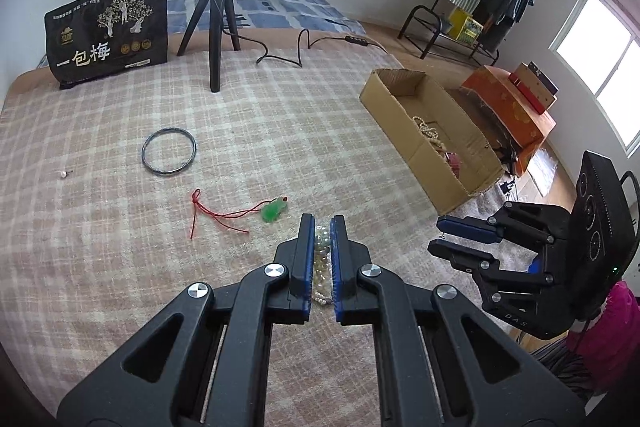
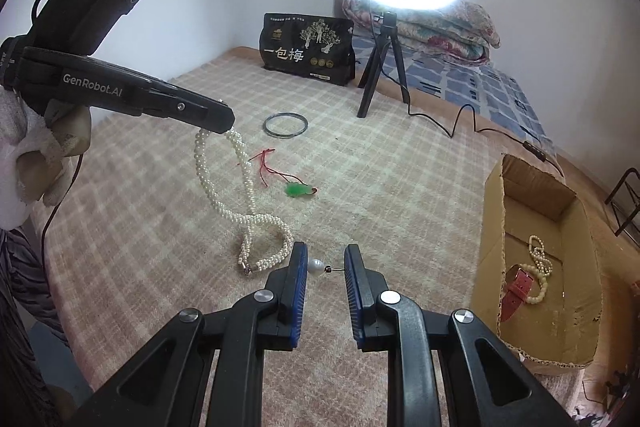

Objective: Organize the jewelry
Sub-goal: 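Carry the necklace in the left tool while the right tool carries the earring to the box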

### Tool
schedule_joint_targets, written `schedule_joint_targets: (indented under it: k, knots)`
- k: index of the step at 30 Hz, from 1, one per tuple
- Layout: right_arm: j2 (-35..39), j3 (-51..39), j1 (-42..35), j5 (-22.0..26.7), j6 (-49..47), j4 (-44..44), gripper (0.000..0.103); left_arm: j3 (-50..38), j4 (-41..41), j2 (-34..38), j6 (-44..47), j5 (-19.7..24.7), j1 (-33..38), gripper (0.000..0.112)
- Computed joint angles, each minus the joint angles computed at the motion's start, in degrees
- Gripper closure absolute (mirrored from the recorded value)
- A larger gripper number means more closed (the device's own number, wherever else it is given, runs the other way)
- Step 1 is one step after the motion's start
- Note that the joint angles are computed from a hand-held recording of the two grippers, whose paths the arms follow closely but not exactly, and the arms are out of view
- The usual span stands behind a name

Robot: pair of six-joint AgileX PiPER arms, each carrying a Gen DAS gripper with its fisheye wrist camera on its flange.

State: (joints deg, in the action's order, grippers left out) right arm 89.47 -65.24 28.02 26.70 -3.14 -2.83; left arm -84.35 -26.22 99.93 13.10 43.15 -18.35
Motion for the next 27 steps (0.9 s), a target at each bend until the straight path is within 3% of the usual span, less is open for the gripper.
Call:
schedule_joint_targets:
  k: [9,27]
  knots:
    - [-1.61,-0.54,-0.62,0.08,-0.31,0.44,0.086,-3.90,-7.86,-0.16,2.05,3.44,2.95,0.107]
    - [-4.62,-4.51,-5.77,1.07,-2.65,2.73,0.086,-21.78,-5.38,3.71,-3.51,8.78,2.55,0.107]
